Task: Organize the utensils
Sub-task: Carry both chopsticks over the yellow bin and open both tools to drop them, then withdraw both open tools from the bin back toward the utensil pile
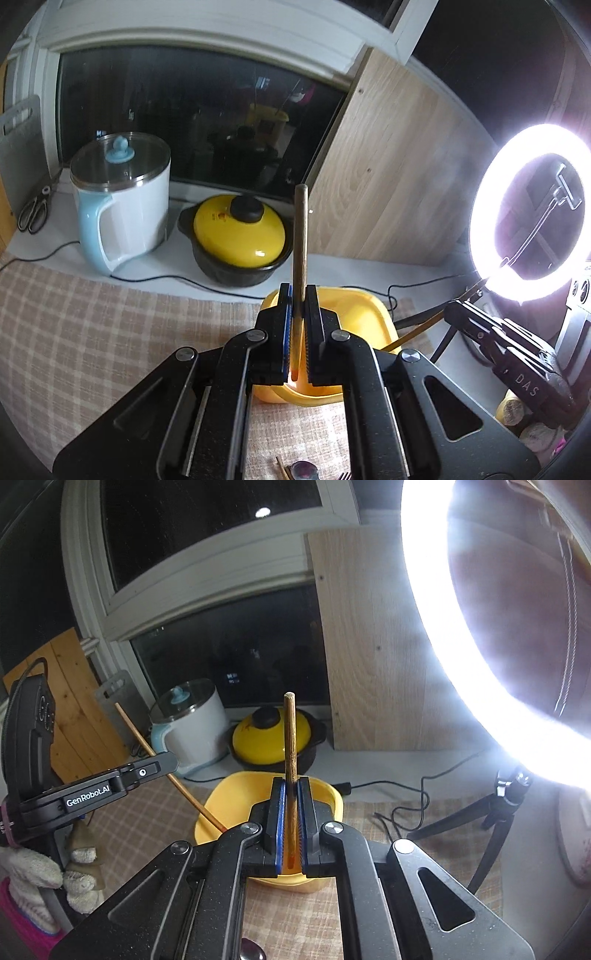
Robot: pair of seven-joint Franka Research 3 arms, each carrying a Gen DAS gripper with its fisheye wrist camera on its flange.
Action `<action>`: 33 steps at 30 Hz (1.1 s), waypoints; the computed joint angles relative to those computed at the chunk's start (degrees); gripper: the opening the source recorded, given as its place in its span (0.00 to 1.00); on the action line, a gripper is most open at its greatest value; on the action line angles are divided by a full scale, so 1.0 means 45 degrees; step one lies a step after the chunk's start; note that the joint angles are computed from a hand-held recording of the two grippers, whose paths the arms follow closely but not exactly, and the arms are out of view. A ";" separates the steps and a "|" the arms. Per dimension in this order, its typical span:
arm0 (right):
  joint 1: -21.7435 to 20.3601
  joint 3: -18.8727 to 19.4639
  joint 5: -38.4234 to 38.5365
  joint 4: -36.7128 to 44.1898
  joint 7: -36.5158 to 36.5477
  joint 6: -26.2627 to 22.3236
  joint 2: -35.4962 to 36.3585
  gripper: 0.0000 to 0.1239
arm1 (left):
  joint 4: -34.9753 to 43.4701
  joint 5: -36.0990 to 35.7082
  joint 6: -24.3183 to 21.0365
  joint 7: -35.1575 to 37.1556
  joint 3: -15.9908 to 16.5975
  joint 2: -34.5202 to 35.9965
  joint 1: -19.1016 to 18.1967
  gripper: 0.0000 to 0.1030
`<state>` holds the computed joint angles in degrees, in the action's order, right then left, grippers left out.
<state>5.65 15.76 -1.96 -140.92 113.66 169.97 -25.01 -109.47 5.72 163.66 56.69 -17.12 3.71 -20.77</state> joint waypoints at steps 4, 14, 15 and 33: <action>0.0191 -0.0241 0.0170 0.0150 -0.0085 -0.0141 0.0373 0.04 | 0.0132 -0.0279 -0.0184 0.0254 -0.0077 0.0242 -0.0010 0.03; 0.0809 -0.0851 0.0817 0.0234 -0.0331 -0.0409 0.0898 0.04 | 0.0388 -0.0663 -0.0676 0.0610 -0.0208 0.0651 -0.0030 0.03; 0.0906 -0.0936 0.0902 0.0216 -0.0410 -0.0414 0.0899 0.04 | 0.0373 -0.0665 -0.0658 0.0617 -0.0197 0.0651 -0.0031 0.03; 0.0879 -0.0924 0.1272 -0.0807 -0.0512 -0.0433 -0.0459 0.44 | -0.0810 -0.0258 -0.0333 0.0079 0.0007 -0.0609 -0.0084 0.47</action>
